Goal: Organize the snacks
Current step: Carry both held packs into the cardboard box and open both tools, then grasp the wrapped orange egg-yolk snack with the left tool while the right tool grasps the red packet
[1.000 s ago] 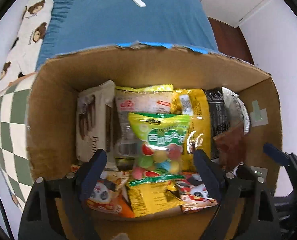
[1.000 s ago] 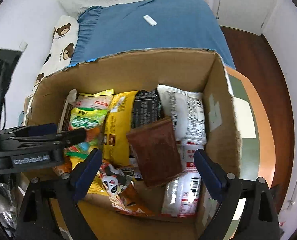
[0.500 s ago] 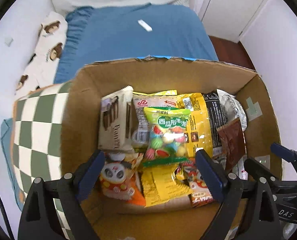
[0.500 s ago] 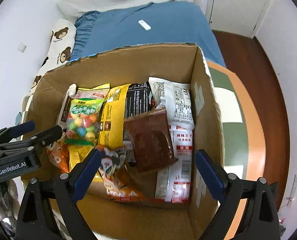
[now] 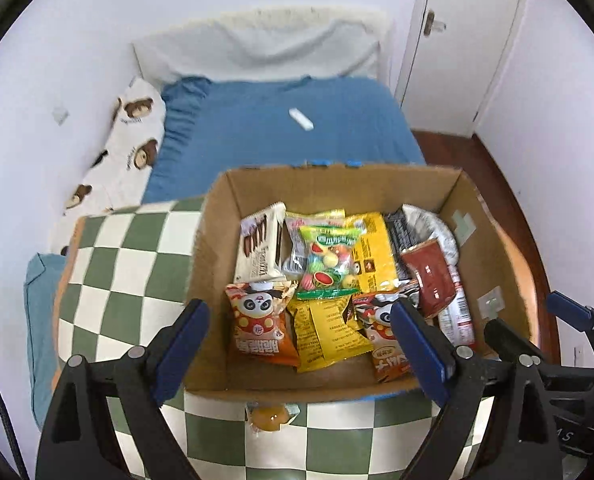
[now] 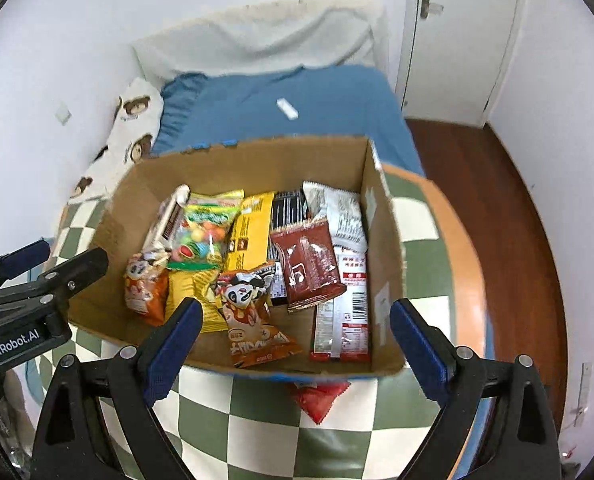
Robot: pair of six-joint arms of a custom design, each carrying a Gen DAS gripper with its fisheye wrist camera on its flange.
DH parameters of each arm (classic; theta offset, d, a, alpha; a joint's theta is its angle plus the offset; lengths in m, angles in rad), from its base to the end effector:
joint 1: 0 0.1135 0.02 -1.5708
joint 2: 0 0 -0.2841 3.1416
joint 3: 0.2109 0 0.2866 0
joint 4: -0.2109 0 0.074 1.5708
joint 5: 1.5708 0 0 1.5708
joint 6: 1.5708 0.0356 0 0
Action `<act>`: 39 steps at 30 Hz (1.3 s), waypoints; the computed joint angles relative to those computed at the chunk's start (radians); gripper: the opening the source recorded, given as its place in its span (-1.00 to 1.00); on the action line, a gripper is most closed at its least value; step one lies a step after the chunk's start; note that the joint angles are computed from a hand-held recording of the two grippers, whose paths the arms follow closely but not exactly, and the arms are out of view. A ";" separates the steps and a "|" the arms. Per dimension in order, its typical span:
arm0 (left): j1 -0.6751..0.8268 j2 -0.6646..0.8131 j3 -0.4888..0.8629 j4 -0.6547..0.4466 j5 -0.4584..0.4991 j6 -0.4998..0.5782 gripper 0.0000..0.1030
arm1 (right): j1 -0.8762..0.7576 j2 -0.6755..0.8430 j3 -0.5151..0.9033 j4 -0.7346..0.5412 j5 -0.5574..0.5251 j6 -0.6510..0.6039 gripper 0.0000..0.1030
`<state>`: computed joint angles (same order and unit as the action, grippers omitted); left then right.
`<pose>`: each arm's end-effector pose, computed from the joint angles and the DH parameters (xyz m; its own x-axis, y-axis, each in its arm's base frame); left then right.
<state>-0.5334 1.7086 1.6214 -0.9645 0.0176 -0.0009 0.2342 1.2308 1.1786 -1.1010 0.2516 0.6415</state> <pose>0.3422 -0.2028 0.3351 -0.7481 0.4407 -0.4961 0.5152 0.8569 -0.0157 0.2474 0.0499 0.3275 -0.7881 0.4078 -0.4611 0.4307 0.9005 0.0604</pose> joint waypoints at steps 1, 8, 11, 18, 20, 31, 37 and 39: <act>0.002 -0.029 -0.018 0.008 0.005 -0.001 0.80 | 0.020 -0.021 0.006 -0.015 0.023 0.017 0.88; 0.014 -0.193 -0.115 0.028 0.020 0.003 0.80 | 0.196 -0.115 0.074 -0.165 0.194 0.140 0.88; 0.013 -0.257 -0.154 0.034 0.017 0.005 0.80 | 0.271 -0.137 0.096 -0.225 0.245 0.208 0.88; 0.016 -0.380 -0.224 0.035 0.014 -0.002 0.80 | 0.439 -0.176 0.136 -0.339 0.323 0.396 0.88; 0.017 -0.398 -0.231 0.030 0.019 -0.006 0.80 | 0.475 -0.179 0.148 -0.364 0.344 0.436 0.88; 0.043 -0.407 -0.309 0.036 0.048 0.002 1.00 | 0.418 -0.288 -0.006 -0.276 0.224 0.451 0.88; 0.071 -0.350 -0.409 0.068 0.024 -0.004 1.00 | 0.166 -0.386 -0.308 -0.075 -0.013 0.327 0.83; 0.080 -0.331 -0.447 0.084 0.007 0.001 1.00 | 0.079 -0.394 -0.398 0.001 -0.097 0.287 0.79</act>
<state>-0.4538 1.3777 1.1744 -0.8803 0.0245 -0.0002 0.3134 0.8369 0.7806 -1.0998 0.1543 0.9289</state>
